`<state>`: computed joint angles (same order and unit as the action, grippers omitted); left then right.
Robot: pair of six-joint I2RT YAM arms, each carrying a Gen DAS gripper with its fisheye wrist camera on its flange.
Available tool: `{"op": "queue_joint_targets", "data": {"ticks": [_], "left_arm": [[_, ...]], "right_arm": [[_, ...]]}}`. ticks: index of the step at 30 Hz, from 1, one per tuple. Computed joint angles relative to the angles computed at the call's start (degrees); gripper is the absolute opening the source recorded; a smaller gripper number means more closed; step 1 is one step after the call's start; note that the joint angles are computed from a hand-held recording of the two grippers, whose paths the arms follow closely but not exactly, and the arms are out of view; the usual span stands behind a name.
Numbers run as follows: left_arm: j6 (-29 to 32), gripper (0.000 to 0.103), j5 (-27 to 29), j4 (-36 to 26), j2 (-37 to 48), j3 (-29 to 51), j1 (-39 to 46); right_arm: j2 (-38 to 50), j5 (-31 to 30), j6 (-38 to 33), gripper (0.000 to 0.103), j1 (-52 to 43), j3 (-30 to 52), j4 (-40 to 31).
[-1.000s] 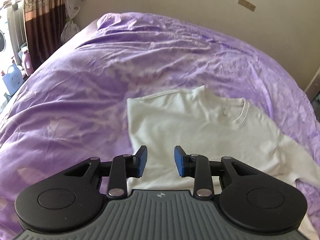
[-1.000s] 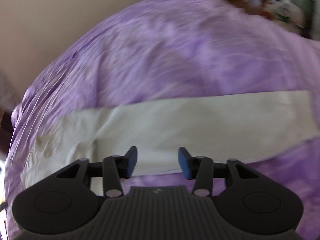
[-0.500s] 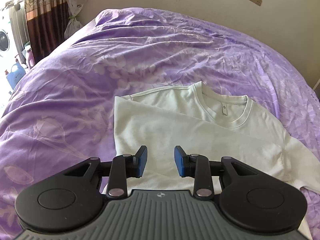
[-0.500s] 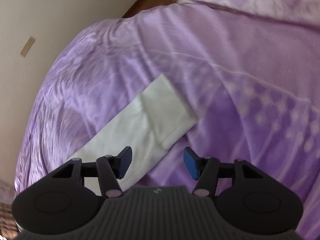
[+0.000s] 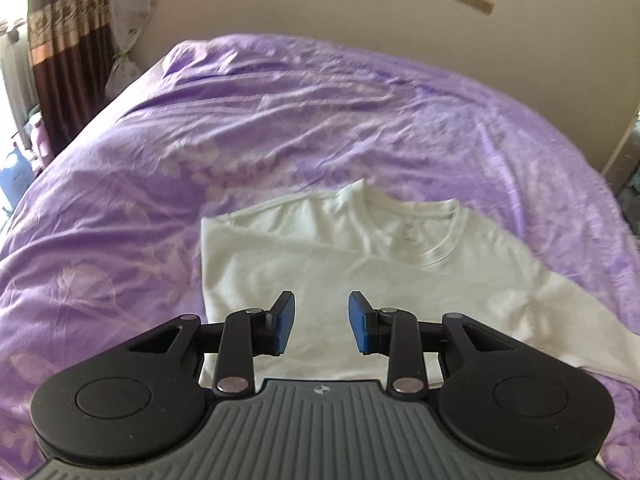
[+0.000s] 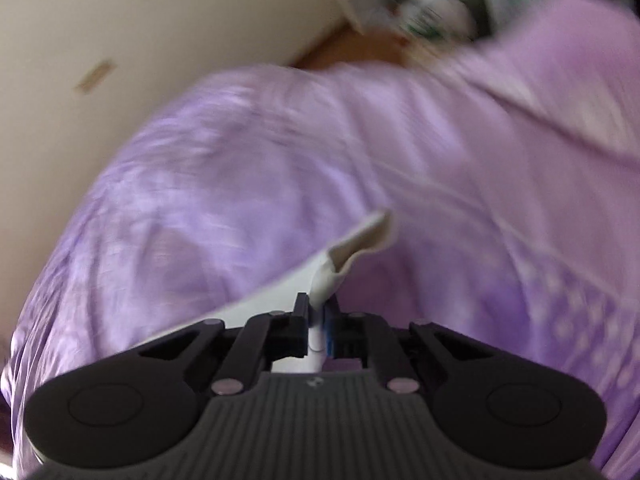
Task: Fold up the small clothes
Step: 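Grasp the other sleeve cuff with the right gripper and fold it across the body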
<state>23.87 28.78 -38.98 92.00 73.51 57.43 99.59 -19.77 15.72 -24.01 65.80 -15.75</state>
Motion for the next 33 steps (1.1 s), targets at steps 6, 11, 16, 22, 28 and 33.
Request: {"op": "queue_joint_targets", "data": {"ticks": [6, 11, 16, 22, 28, 33], "left_arm": [[5.0, 0.033, 8.6, -10.6, -1.2, 5.7, 5.3], [6.8, 0.033, 11.9, -15.0, -1.2, 9.7, 8.5], [9.1, 0.033, 14.8, -17.9, 1.7, 13.8, 11.4], [9.8, 0.033, 15.9, -18.6, 8.1, 17.0, 12.9], [12.7, 0.034, 17.0, -18.7, 16.7, 17.2, 12.7], [12.9, 0.052, 16.8, -19.0, 23.1, 18.3, 11.3]], "right_arm": [[-12.8, 0.5, 2.3, 0.002, 14.1, 3.0, -4.7], [-11.5, 3.7, 7.4, 0.002, 31.9, 13.3, -8.1], [-2.9, 8.3, 11.9, 0.002, 48.3, 23.7, -7.3], [15.5, 10.4, 17.9, 0.002, 62.5, 38.0, -4.8], [36.3, 9.5, 18.9, 0.002, 71.1, 54.1, -8.7], [51.2, 6.0, 18.9, 0.002, 73.8, 67.0, -14.2]]}}
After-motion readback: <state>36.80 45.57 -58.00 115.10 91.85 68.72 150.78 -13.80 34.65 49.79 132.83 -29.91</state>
